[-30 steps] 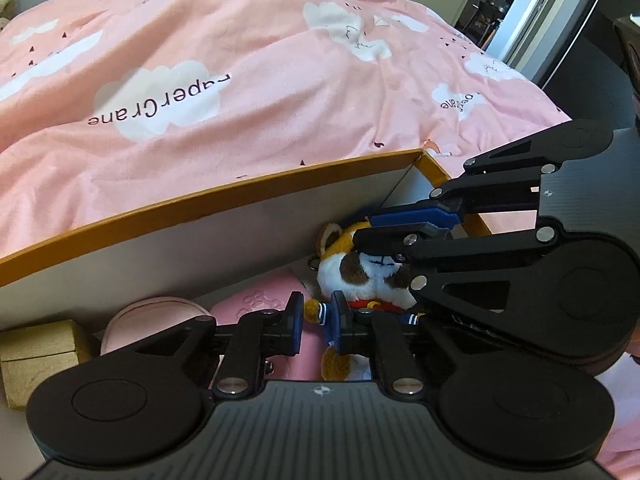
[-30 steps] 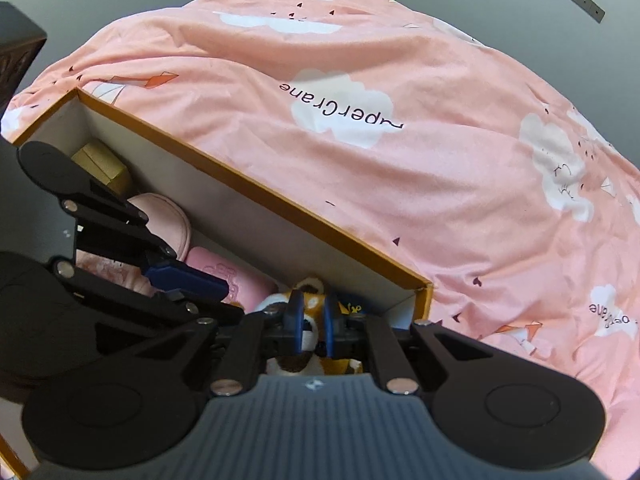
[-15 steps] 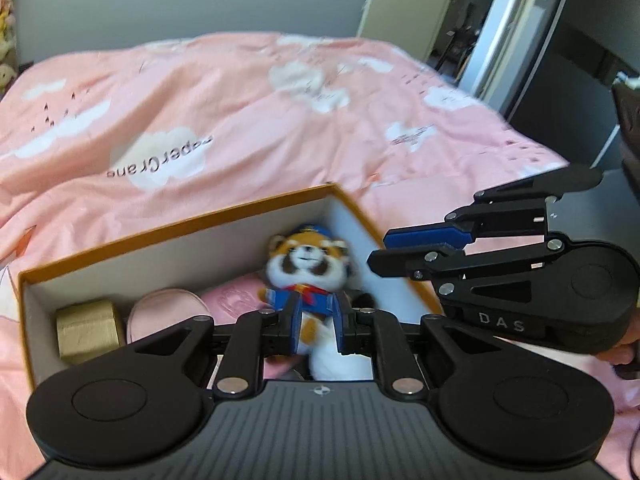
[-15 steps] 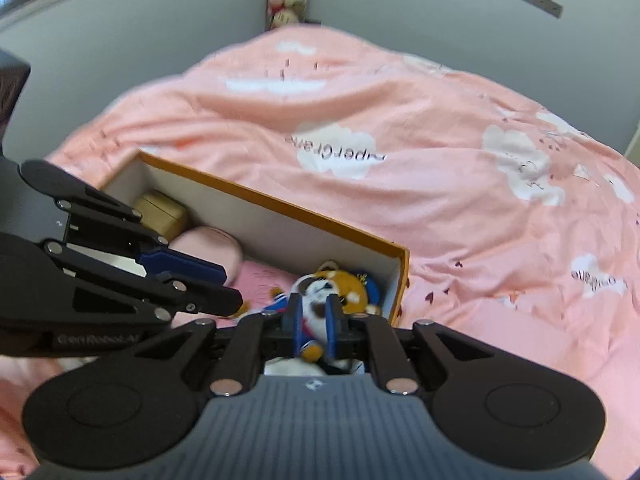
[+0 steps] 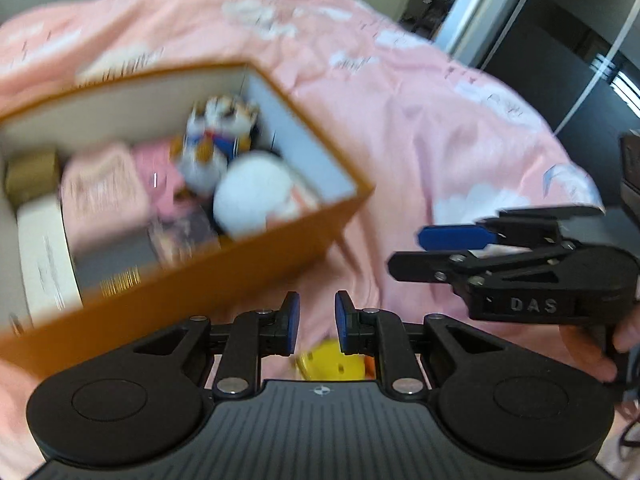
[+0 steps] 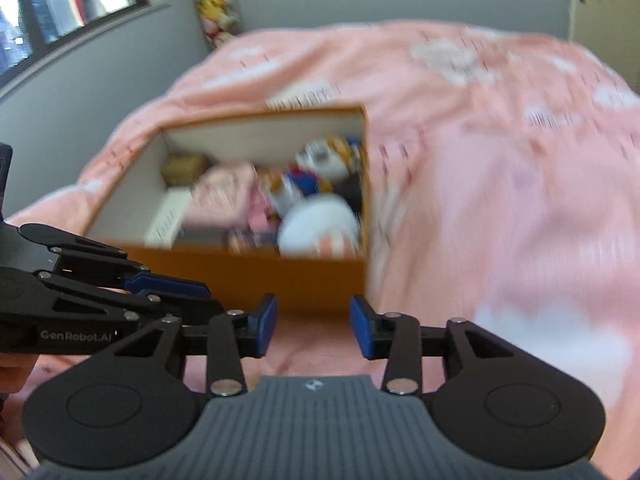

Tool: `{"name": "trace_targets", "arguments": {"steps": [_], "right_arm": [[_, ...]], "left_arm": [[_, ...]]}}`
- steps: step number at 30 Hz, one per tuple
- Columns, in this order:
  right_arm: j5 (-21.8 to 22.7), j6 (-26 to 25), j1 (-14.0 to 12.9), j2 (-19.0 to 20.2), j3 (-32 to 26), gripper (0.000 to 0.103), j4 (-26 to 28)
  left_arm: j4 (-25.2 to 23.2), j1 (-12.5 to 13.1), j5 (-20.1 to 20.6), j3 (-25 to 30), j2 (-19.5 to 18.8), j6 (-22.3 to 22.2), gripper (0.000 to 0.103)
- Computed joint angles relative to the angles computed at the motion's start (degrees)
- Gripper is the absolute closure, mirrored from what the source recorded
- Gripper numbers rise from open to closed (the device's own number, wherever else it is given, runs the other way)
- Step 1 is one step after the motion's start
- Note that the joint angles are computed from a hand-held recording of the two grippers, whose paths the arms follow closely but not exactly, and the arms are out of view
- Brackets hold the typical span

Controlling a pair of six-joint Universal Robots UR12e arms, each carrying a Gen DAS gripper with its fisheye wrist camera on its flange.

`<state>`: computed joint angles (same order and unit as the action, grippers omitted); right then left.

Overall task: Organize objects
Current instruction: 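Withdraw both tools toward the yellow tape measure and orange crochet fruit, then grasp the yellow tape measure with the left tool while the right tool grasps the orange crochet fruit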

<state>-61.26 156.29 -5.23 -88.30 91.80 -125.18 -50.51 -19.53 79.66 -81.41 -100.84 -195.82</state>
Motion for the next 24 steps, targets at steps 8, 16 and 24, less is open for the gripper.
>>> {"name": "trace_targets", "arguments": {"steps": [8,16,24], "right_arm": [[-7.4,1.6,0.3,-1.5,2.8,0.058,6.0],[-9.2,-0.6,0.6,-0.8,3.4,0.058,10.6],[-10.0,-1.9,1.4,0.8,2.2,0.052,13.3]], "left_arm": [[-3.2,-1.6,0.3,-2.2,0.0,-2.5,0.079],[-3.3,-1.0,-1.3,-3.8,0.2,-9.0,0.050],[-3.7,-0.9,-2.8,-2.6,-0.7,-10.6,0.035]]}}
